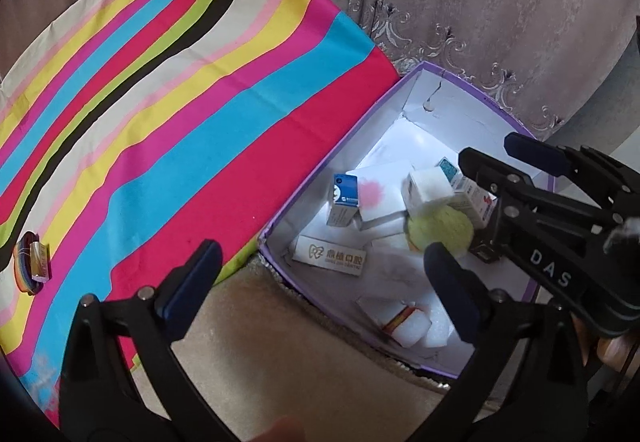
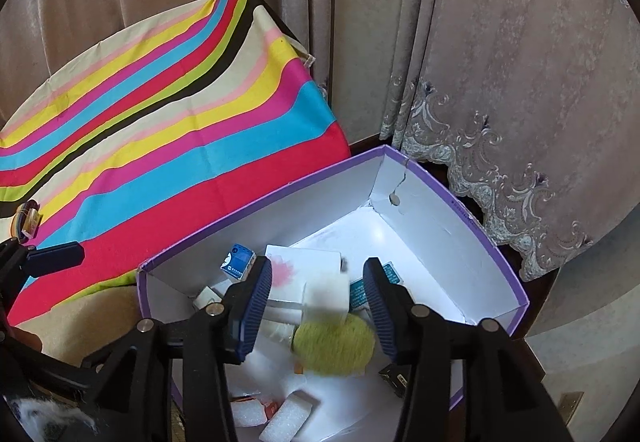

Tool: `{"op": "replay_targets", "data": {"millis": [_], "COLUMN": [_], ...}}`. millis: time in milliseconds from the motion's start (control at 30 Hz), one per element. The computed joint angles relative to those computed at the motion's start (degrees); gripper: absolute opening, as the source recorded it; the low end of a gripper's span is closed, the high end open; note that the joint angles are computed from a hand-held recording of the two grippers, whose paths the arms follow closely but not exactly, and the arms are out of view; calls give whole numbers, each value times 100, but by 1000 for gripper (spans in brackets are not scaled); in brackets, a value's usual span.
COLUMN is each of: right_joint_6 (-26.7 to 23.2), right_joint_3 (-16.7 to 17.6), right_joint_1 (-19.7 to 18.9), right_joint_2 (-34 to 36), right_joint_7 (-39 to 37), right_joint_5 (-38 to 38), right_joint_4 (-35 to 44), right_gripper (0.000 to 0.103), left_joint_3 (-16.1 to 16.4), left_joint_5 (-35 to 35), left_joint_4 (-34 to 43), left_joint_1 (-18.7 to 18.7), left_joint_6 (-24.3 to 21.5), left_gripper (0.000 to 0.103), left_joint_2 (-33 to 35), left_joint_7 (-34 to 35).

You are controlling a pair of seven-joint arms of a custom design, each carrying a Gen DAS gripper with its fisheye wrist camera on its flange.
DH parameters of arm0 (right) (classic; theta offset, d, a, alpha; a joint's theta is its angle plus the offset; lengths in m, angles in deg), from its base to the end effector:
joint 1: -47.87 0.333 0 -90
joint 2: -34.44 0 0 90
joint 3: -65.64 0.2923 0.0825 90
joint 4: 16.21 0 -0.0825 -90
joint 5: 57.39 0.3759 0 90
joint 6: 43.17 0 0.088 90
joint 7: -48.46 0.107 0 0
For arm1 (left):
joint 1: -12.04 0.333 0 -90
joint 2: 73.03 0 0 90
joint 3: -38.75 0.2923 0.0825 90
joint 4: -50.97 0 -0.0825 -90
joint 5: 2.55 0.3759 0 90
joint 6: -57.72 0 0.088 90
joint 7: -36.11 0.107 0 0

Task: Organize objects
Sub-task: 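Open both tools to drop the leaflet and bottle into the storage box, then move both tools back over the table toward the rainbow strap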

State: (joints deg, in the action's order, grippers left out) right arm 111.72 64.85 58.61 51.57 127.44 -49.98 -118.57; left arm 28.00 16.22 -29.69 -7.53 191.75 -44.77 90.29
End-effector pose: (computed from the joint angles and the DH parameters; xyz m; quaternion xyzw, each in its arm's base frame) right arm 0.6569 0.1116 0.4383 -0.7571 0.5770 -0.1871 0.2426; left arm 0.6351 -0.3350 0.4532 -0.6735 0.6986 -0.1952 0.1426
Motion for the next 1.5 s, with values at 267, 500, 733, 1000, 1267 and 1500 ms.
{"op": "replay_targets", "data": {"millis": [267,500,733,1000,1267,1500], "right_joint_6": [0,9,38,-334,-609,-780], "right_joint_3": [116,198,252,480,673,783], "right_joint_1": [8,100,176,218,506,914], "right_joint_2": [-135,-251,-356,-435,-577,-558], "right_joint_7": [-188,-322,-427,-1060,-1625,-1784], "right_joint_5": [190,305,395,827,1138,887], "right_joint_4": [-98,-152,-176,-158,-257,-241], "right_gripper": [56,57,60,61,61,61], "left_joint_3": [9,50,46,82,156,249], "left_joint_5": [-66,131,91,-276,-727,-667], "left_joint_4": [-540,-1186,-1790,-2910,-4558,-5803], "left_joint_1": [118,233,447,838,1223,1537], "left_joint_6": [195,406,773,1308,1925,2205], "left_gripper": [101,101,101,101,101,101], "left_joint_2": [-386,-879,-1321,-2157,-3361,-4451], "left_joint_7": [-191,-559,-916,-1529,-2078,-2623]}}
